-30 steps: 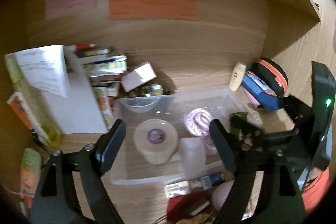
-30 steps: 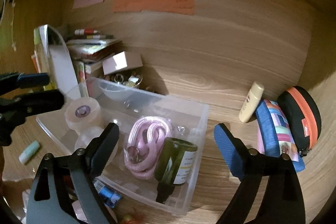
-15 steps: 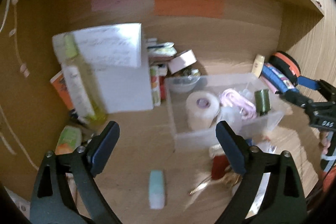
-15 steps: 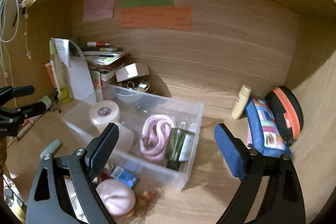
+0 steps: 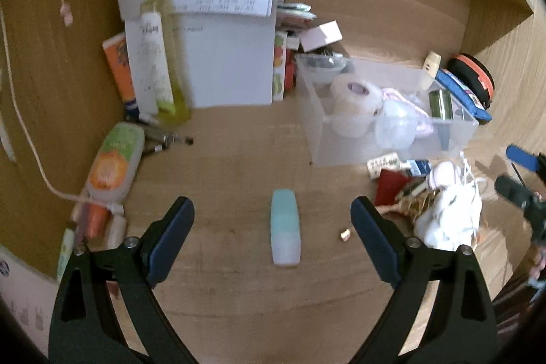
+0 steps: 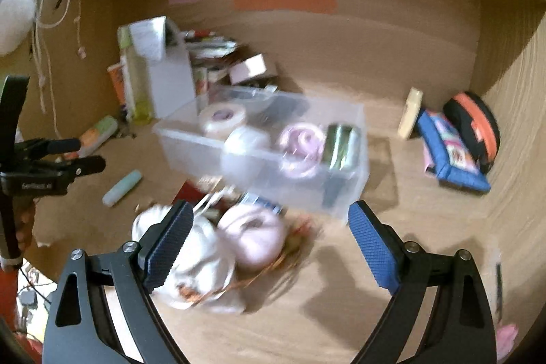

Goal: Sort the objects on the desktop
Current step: 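Open both tools to release the tape roll and bottle into the box, then grasp the mint-green eraser with the left tool while the right grasps the white pouch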

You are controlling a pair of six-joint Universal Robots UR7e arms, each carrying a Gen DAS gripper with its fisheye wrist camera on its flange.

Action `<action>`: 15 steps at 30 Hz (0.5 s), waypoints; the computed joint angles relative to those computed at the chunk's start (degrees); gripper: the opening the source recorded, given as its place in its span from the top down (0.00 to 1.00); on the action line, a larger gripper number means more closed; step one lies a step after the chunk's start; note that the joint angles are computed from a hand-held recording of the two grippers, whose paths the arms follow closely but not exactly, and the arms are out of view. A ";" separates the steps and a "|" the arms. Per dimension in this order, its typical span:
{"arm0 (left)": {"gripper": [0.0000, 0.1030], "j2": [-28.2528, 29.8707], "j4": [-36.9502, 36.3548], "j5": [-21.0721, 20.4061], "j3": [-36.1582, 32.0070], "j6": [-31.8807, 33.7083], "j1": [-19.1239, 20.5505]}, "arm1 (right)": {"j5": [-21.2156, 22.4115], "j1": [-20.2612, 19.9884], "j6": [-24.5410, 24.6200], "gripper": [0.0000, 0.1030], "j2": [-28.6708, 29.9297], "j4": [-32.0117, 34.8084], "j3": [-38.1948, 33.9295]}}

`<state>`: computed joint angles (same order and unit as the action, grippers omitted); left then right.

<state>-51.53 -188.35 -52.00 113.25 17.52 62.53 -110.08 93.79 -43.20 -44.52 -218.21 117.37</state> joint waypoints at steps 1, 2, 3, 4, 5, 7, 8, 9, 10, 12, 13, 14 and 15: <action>0.09 -0.25 0.21 -0.44 0.49 -0.35 0.31 | -0.06 -0.01 0.39 0.12 0.27 -0.20 0.52; 0.09 -0.38 0.47 -0.69 0.73 -0.55 0.50 | -0.05 -0.01 0.80 0.12 0.70 -0.42 1.17; 0.09 -0.46 0.66 -0.85 0.92 -0.70 0.67 | -0.07 0.04 1.26 0.12 0.96 -0.29 1.51; 0.09 -0.48 0.84 -1.09 1.21 -0.82 0.89 | 0.12 0.05 1.54 0.12 1.18 -0.19 1.93; 0.09 -0.46 1.13 -1.23 1.31 -0.90 1.07 | 0.41 0.09 1.81 0.12 1.44 0.12 2.23; 0.09 -0.38 1.97 -1.33 1.46 -1.31 1.42 | 0.44 0.30 2.16 0.12 2.07 1.00 2.26; 0.09 -0.42 2.49 -1.47 1.63 -1.56 1.61 | 0.10 0.49 2.22 0.12 2.64 1.64 1.91; 0.09 -0.49 2.69 -1.62 1.86 -1.67 1.75 | -0.20 0.61 2.37 0.12 3.12 2.14 1.55; 0.09 -0.60 2.61 -1.75 2.24 -1.69 1.87 | -0.15 0.58 2.63 0.12 3.38 3.07 1.24; 0.09 -0.69 2.16 -1.80 2.76 -1.49 2.00 | 0.65 0.18 4.15 0.12 3.44 6.73 0.53; 0.09 -0.73 1.98 -1.83 2.94 -1.35 2.09 | 0.38 0.14 4.77 0.12 3.66 7.78 0.10; 0.09 -0.75 2.07 -1.78 3.02 -1.32 2.17 | 0.22 0.05 5.32 0.12 3.91 8.75 -0.37; 0.09 -0.72 2.38 -1.86 2.80 -1.14 2.34 | 0.00 0.07 5.91 0.12 4.05 9.99 -0.82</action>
